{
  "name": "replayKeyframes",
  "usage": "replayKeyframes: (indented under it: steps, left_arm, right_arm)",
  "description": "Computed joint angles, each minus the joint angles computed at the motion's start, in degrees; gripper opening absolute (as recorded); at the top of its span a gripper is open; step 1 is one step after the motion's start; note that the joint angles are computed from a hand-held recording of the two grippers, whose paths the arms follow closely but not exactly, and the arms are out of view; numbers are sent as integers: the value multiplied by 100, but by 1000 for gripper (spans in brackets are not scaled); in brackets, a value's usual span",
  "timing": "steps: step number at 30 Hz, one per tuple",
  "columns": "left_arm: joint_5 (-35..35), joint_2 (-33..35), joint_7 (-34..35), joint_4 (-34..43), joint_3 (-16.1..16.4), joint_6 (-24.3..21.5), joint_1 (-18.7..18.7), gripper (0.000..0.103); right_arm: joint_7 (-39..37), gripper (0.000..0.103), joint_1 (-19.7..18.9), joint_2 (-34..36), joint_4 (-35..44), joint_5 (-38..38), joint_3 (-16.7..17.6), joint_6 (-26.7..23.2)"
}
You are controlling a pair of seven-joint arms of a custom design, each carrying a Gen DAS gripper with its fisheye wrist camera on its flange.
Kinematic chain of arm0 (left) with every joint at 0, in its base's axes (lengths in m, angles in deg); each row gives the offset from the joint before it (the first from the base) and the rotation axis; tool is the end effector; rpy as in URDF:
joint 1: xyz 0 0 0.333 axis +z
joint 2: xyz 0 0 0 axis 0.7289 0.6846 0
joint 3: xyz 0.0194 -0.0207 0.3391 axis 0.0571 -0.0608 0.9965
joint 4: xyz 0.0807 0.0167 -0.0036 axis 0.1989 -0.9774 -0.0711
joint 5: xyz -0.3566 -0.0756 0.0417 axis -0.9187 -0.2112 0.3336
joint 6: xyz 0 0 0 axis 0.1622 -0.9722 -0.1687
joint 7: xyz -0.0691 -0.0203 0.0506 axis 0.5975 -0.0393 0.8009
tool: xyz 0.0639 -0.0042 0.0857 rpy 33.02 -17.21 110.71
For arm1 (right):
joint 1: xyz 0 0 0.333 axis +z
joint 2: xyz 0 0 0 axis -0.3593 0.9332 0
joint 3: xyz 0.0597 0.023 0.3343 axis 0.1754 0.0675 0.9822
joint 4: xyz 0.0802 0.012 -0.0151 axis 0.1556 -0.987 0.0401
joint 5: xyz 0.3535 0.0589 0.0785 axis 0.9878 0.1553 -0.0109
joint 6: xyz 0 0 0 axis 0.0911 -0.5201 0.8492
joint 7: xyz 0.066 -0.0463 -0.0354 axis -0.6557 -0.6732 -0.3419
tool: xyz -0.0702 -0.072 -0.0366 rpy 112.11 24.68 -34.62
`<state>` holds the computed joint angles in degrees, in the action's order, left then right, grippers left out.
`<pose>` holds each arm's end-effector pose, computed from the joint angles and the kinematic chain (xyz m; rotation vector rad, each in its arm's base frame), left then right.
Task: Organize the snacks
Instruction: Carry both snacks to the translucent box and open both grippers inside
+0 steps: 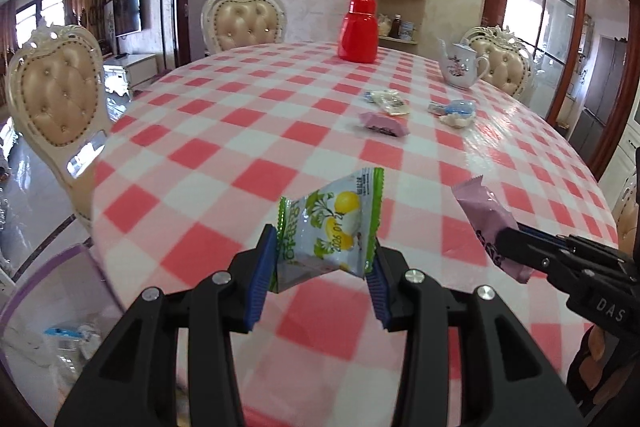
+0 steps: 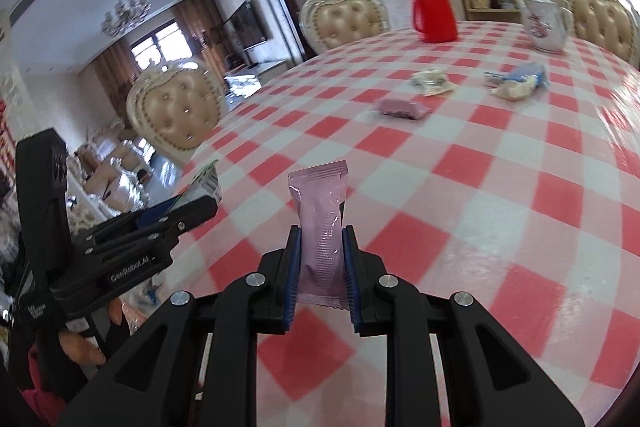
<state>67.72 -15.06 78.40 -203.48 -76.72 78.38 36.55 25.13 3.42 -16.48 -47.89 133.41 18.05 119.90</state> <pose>0.4204 -0.2665 0.5112 -1.8184 1.5218 -0.8037 0.4644 0.2162 0.4988 -1.8732 1.1113 -0.1468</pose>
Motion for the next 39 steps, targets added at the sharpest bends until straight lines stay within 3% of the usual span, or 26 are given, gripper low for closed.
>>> replayKeyframes:
  steps: [8,14,23,33,37,39]
  left_arm:
    - [-246,-758,135,-715,7,21,237,43]
    - [-570,-1294,436,-1136,-69,12,571,43]
    - [-1396,-1880,1494,-1642,24,-228,861,43]
    - [-2225,-2336,2567,-1933,8,-989,1103,44]
    - [-2413,-2318,2740,-1906,-22,-1390,1148,55]
    - [-2362,-2273,2563,-1798,-178,-1738,1268,79]
  right_arm:
    - [-400,21,368,-162,-107,99,245,93]
    - [-243,21,652,-138,-114,-243,379,160]
    - [-92,21,1118,-23,-153,-960,592,196]
    - [-170,21,1462,68,-212,-1449,727,-30]
    - [-480,23,1518,20,-234,-1296,696,-393]
    - [-675,31,1518,-38,-238,-1053,665,-473]
